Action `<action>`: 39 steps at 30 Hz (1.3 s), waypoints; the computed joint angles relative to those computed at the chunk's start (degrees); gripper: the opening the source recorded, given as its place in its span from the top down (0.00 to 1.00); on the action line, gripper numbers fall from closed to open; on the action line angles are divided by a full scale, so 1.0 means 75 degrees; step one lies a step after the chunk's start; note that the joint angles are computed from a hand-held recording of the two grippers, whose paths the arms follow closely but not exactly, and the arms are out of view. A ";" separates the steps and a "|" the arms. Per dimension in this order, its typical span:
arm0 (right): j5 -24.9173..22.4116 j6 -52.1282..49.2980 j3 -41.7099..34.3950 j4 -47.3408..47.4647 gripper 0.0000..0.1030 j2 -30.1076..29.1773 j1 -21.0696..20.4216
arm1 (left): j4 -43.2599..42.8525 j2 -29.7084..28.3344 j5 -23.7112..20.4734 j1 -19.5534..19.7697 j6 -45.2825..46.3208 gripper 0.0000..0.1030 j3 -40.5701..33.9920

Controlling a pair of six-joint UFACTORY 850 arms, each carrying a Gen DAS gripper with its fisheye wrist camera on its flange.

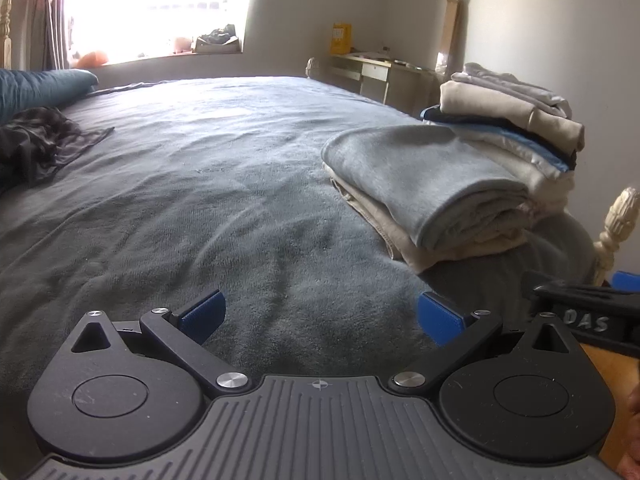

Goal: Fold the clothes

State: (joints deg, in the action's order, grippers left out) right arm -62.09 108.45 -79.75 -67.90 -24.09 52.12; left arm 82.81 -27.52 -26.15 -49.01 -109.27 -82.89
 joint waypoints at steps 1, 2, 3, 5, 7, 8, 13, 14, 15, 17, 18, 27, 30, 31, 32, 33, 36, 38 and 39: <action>0.0023 -0.0140 -0.0066 0.0087 0.00 -0.0042 -0.0008 | 0.0030 0.0027 0.0028 0.0005 -0.0088 0.00 0.0038; 0.0062 -0.0240 -0.0103 0.0147 0.00 -0.0064 -0.0011 | 0.0046 0.0053 0.0050 0.0011 -0.0157 0.00 0.0072; 0.0084 -0.0284 -0.0117 0.0169 0.00 -0.0078 -0.0005 | 0.0012 0.0064 0.0049 0.0013 -0.0158 0.00 0.0084; 0.0038 -0.0314 -0.0155 0.0193 0.00 -0.0131 0.0020 | -0.0094 0.0050 -0.0019 0.0004 -0.0092 0.00 0.0055; 0.0035 -0.0341 -0.0177 0.0236 0.00 -0.0160 0.0018 | -0.0142 0.0036 -0.0125 -0.0014 -0.0070 0.00 0.0035; 0.0056 -0.0347 -0.0178 0.0257 0.00 -0.0161 0.0013 | -0.0157 0.0033 -0.0147 -0.0019 -0.0071 0.00 0.0029; 0.0197 -0.0357 -0.0181 0.0331 0.00 -0.0149 -0.0020 | -0.0328 0.0025 -0.0174 -0.0008 0.0034 0.00 -0.0015; 0.0218 -0.0363 -0.0197 0.0331 0.00 -0.0158 -0.0023 | -0.0350 0.0024 -0.0202 -0.0012 0.0064 0.00 -0.0019; 0.0239 -0.0369 -0.0215 0.0330 0.00 -0.0169 -0.0024 | -0.0414 0.0017 -0.0218 -0.0009 0.0150 0.00 -0.0036; 0.0294 -0.0388 -0.0248 0.0309 0.00 -0.0191 -0.0024 | -0.0523 0.0007 -0.0274 -0.0005 0.0269 0.00 -0.0063; 0.0318 -0.0403 -0.0269 0.0305 0.00 -0.0203 -0.0023 | -0.0548 0.0002 -0.0303 -0.0002 0.0265 0.00 -0.0073; 0.0373 -0.0429 -0.0390 0.0207 0.00 -0.0265 -0.0028 | -0.0623 -0.0017 -0.0514 0.0018 0.0291 0.00 -0.0170; 0.0314 -0.0453 -0.0392 0.0222 0.00 -0.0269 -0.0025 | -0.0587 -0.0015 -0.0453 0.0021 0.0229 0.00 -0.0161; 0.0283 -0.0449 -0.0379 0.0222 0.00 -0.0265 -0.0020 | -0.0598 -0.0020 -0.0415 0.0023 0.0213 0.00 -0.0162; 0.0247 -0.0448 -0.0358 0.0224 0.00 -0.0257 -0.0015 | -0.0615 -0.0036 -0.0376 0.0021 0.0210 0.00 -0.0178; 0.0203 -0.0460 -0.0342 0.0237 0.00 -0.0251 -0.0011 | -0.0634 -0.0052 -0.0337 0.0019 0.0209 0.00 -0.0196; 0.0049 -0.0471 -0.0266 0.0285 0.00 -0.0204 -0.0014 | -0.0686 -0.0106 -0.0218 0.0011 0.0209 0.00 -0.0257; -0.0069 -0.0453 -0.0185 0.0311 0.00 -0.0149 -0.0018 | -0.0685 -0.0169 -0.0122 -0.0008 0.0225 0.00 -0.0341; -0.0130 -0.0444 -0.0143 0.0323 0.00 -0.0121 -0.0021 | -0.0685 -0.0207 -0.0072 -0.0018 0.0244 0.00 -0.0394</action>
